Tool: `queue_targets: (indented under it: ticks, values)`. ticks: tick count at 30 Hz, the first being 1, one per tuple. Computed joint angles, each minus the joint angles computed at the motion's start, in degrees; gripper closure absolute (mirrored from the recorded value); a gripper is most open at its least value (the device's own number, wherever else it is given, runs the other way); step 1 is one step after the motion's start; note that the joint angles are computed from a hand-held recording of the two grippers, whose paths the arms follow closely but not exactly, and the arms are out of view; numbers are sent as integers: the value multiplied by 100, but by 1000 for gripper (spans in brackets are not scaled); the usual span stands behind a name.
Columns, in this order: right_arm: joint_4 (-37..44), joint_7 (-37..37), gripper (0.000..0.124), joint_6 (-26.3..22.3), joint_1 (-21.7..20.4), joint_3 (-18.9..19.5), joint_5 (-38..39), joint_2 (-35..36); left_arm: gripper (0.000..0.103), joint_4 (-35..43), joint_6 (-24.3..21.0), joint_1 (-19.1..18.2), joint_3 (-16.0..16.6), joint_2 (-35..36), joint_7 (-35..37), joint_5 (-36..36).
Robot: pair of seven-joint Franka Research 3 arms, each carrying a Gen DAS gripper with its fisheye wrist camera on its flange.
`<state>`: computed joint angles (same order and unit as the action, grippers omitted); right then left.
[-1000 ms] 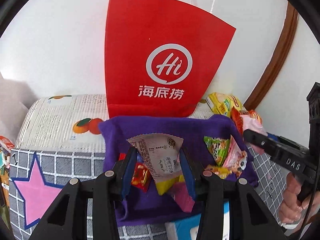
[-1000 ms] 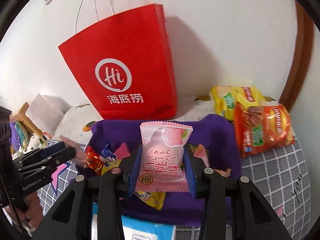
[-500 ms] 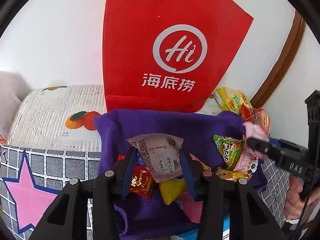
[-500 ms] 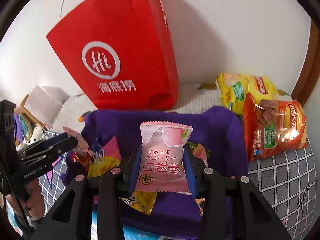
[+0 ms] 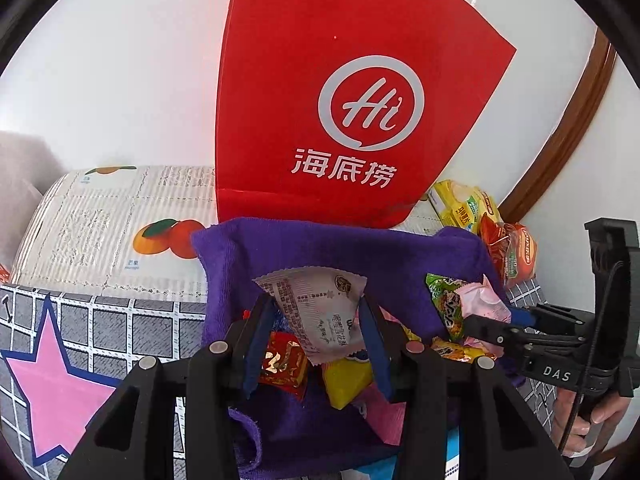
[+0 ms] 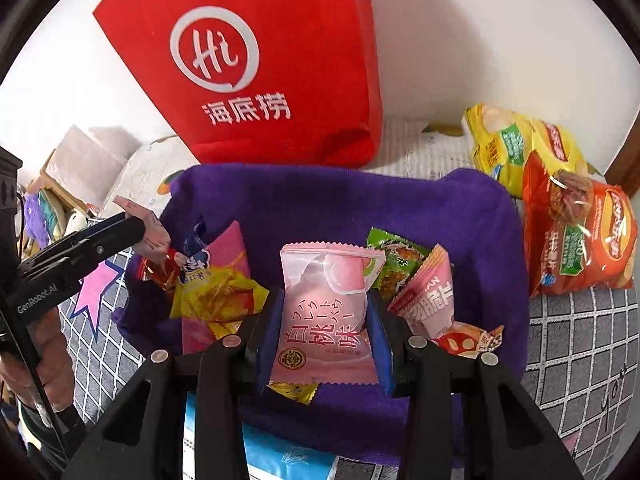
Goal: Organize snacks
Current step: 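Carry the pink peach candy with the right gripper while the left gripper carries the wrapper candy to the cloth, then open the right gripper over the cloth while the left gripper releases the wrapper candy there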
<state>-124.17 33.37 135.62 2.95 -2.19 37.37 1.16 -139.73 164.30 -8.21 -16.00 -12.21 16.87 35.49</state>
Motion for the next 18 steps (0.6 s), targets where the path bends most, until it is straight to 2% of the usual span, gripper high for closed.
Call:
queue_targets:
  ticks: [6, 9, 13, 18]
  values:
    - [5, 238, 83, 91, 29, 28, -355, 88, 61, -33, 102, -53, 68, 56, 148, -219]
    - [19, 308, 81, 105, 22, 27, -294, 92, 61, -26, 105, -100, 107, 115, 260, -370]
    - [106, 125, 66, -129, -36, 9, 32, 96, 61, -53, 195, -152, 146, 128, 444, -580]
    - [-14, -163, 58, -57, -5, 25, 245, -52, 61, -113, 241, -264, 237, 57, 824, -968]
